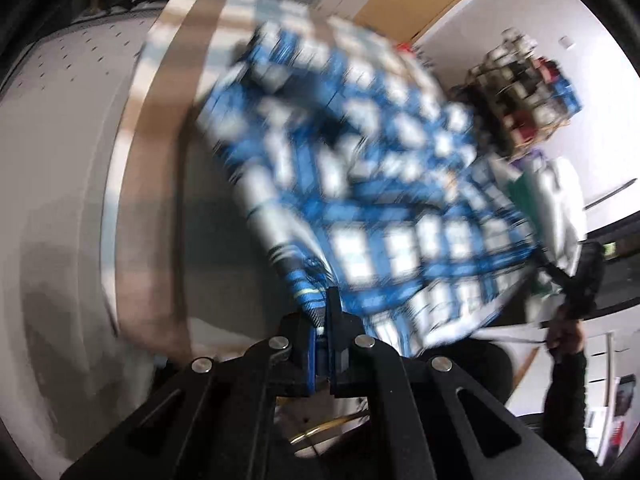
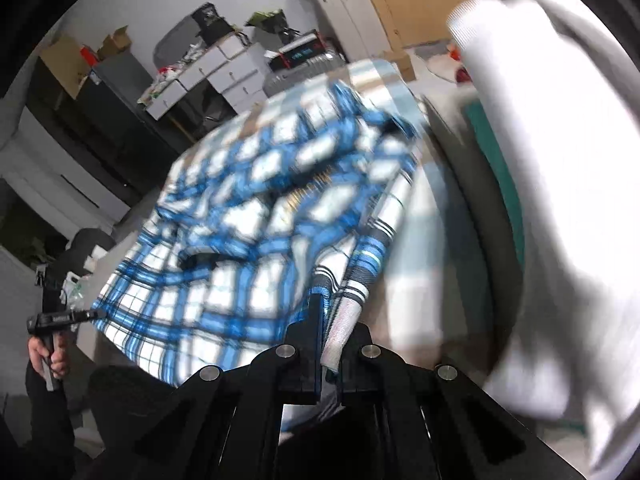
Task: Fold large clothes
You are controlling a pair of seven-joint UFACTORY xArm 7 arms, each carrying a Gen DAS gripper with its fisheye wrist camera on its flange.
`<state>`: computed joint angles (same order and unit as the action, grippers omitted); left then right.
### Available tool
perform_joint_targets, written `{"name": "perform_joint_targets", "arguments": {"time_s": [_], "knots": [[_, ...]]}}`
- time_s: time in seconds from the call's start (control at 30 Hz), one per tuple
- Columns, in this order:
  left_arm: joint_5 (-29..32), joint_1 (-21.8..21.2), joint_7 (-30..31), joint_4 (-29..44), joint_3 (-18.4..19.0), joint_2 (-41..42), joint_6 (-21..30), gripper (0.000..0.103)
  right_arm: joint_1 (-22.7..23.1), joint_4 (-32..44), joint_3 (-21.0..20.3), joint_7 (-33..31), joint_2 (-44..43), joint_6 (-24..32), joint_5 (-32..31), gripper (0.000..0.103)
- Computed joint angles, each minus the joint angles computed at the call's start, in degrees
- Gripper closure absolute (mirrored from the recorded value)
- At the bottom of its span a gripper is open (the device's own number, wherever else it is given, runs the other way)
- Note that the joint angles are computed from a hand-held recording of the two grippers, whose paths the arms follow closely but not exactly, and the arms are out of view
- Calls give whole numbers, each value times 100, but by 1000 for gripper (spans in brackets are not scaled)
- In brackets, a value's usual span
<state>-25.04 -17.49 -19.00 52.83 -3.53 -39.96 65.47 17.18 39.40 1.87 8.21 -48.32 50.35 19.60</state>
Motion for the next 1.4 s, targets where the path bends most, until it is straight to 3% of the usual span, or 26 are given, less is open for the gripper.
{"name": "perform_joint_targets", "arguments": {"time_s": [0.1, 0.2, 0.43, 0.57, 0.7, 0.83, 0.93, 1.0, 1.07, 1.1, 1.13, 1.17, 1.23, 1.3, 1.4], "knots": [[-62, 129, 212, 1055, 207, 1126, -191, 103, 4, 1058, -32, -109, 1006, 35, -94, 99], [-45, 364, 94, 2404, 288, 2440, -119, 103, -175, 2452, -113, -52, 2311, 416, -149, 99], [60, 1010, -655, 5039, 208, 5063, 285, 103, -917, 6057, -80, 493, 5520, 2133, -392, 98], [51, 1356, -874, 5117, 75, 5521, 377, 103, -1159, 7899, 43, 834, 7123, 3073, -645, 97], [-74, 1590, -906, 5032, -75, 5739, 320, 103, -1401, 8653, 194, 990, 7878, 3319, -461, 95], [-423, 1790, -772, 4724, -138, 5638, 324, 103, -1775, 8582, 349, 1276, 8073, 2972, 135, 95], [-832, 1942, -758, 4523, -131, 5477, 403, 103, -1947, 7807, 330, 1317, 7635, 2104, 428, 77], [-1145, 2029, -747, 4246, -92, 5263, 303, 100, -2035, 6914, 319, 1184, 7085, 1119, 706, 60], [-1100, 2023, -868, 4167, -29, 5145, 266, 91, -1982, 6420, 255, 1124, 6741, 536, 668, 58], [-879, 1972, -1035, 4140, 14, 5053, 246, 74, -1936, 6208, 254, 1009, 6568, 335, 605, 58], [-547, 1898, -1238, 4150, 53, 4954, 234, 44, -1919, 6121, 300, 802, 6482, 294, 637, 57], [-272, 1836, -1424, 4153, 82, 4877, 204, 31, -1882, 6066, 348, 562, 6408, 303, 646, 57], [57, 1757, -1417, 3965, 102, 4600, -76, 26, -1651, 5885, 402, 119, 6190, 277, 343, 53], [409, 1659, -1368, 4056, 83, 4504, 30, 26, -1322, 5681, 436, -159, 5995, 214, -152, 37], [1006, 1357, -1327, 4282, -67, 4484, 250, 26, -853, 5516, 545, -505, 5916, 268, -739, 35]]}}
